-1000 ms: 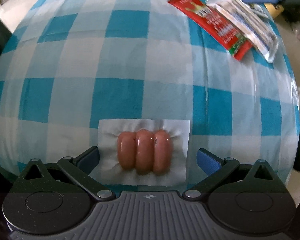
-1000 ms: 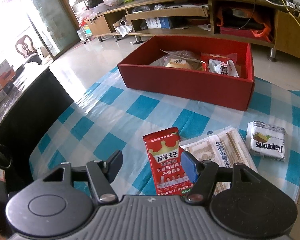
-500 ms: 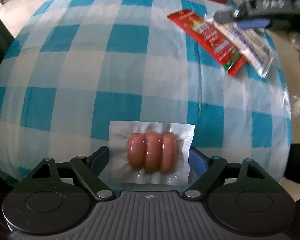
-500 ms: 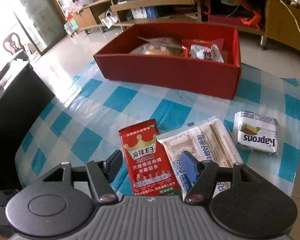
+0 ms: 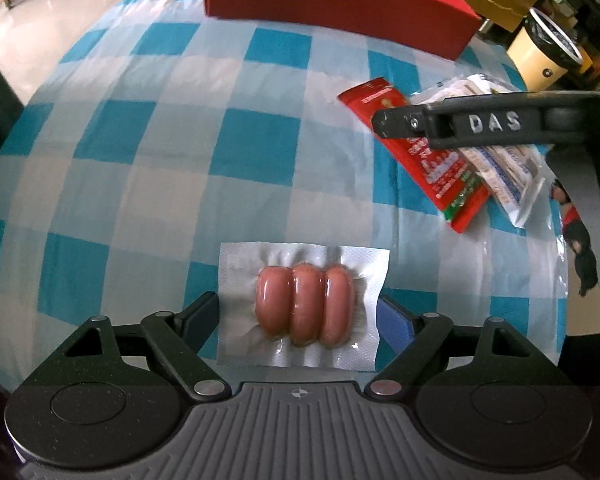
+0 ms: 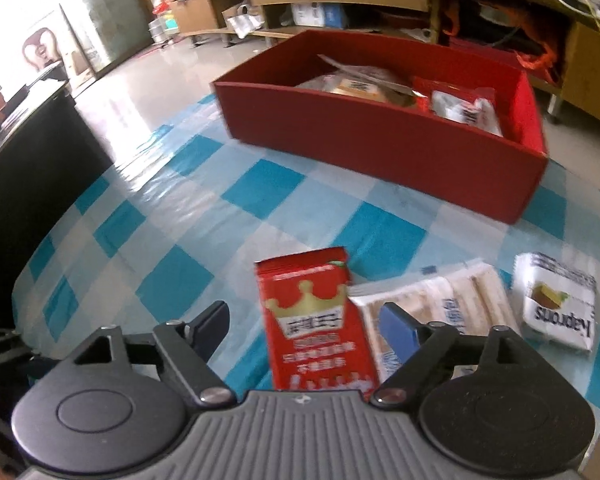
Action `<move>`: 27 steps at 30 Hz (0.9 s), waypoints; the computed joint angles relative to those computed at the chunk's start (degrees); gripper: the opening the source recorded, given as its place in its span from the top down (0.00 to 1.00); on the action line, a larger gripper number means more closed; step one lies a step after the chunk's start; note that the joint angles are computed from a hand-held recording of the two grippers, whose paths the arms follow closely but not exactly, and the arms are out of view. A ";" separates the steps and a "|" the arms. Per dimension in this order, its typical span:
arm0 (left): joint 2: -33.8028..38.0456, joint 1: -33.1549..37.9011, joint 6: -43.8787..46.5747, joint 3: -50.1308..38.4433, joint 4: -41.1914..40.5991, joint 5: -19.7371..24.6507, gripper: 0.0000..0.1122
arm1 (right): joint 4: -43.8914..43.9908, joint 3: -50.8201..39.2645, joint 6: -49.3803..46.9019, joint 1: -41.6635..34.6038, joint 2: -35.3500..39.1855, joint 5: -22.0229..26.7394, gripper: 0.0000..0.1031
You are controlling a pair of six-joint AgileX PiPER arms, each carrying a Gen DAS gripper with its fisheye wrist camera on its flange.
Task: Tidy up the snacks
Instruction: 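Close left gripper on sausage pack while right gripper grasps red spicy-strip packet, then lift sausage pack in left gripper and red packet in right gripper over red box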
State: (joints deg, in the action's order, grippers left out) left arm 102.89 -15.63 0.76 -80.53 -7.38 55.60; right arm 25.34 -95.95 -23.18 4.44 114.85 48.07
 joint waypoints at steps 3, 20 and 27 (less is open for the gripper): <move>1.23 1.10 -0.37 -0.41 -0.46 0.74 0.22 | 5.71 -1.87 -3.80 -0.35 1.57 6.09 0.21; 0.95 1.35 -1.21 1.33 1.50 -1.59 0.17 | -5.19 -1.36 -0.55 4.29 1.36 2.16 0.30; 1.13 -0.65 -3.72 2.13 5.84 -3.47 0.13 | -5.44 0.32 -1.16 4.57 0.62 0.50 0.21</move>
